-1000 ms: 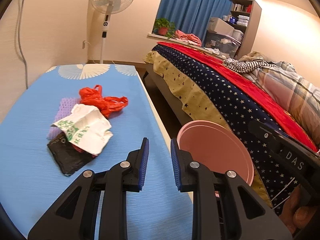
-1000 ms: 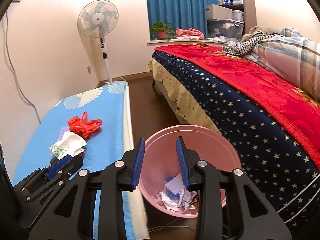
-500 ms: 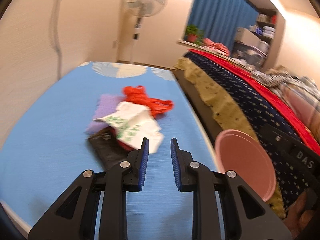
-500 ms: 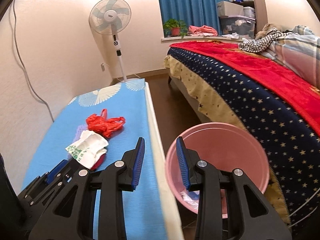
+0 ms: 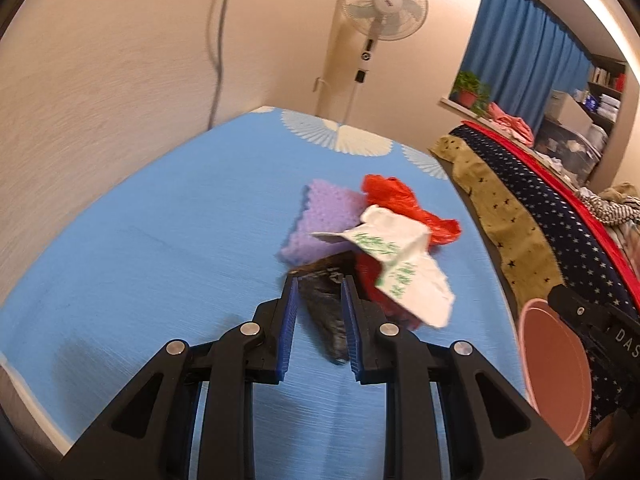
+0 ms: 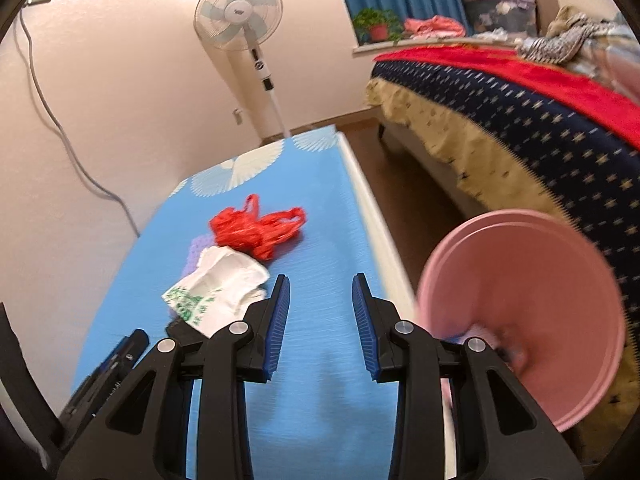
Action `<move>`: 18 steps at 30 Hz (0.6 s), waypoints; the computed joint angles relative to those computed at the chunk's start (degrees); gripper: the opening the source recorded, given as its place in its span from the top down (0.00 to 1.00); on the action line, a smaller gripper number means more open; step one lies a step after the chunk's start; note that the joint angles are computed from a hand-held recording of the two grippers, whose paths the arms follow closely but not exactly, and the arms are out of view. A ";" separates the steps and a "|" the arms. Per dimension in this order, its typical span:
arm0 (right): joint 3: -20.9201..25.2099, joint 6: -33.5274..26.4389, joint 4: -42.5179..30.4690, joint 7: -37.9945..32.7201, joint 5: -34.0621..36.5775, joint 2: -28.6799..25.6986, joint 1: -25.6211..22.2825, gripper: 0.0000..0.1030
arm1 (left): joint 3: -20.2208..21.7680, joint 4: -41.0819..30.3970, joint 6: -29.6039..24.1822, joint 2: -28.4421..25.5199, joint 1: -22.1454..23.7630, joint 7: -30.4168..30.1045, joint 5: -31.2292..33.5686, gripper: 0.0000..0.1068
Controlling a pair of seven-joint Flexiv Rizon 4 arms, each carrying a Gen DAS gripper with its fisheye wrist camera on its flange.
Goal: Collect trash
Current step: 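Move both open tools back to the trash pile, then grasp the black packet with the left tool while the right tool grasps the green-printed white paper bag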
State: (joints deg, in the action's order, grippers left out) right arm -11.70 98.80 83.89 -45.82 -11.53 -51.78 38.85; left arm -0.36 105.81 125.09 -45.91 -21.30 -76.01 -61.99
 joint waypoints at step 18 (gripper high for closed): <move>34.05 -14.27 -21.85 -15.82 -1.21 -14.27 -16.15 0.66 | 1.06 -2.06 -13.76 -0.81 6.43 -10.65 11.04 0.66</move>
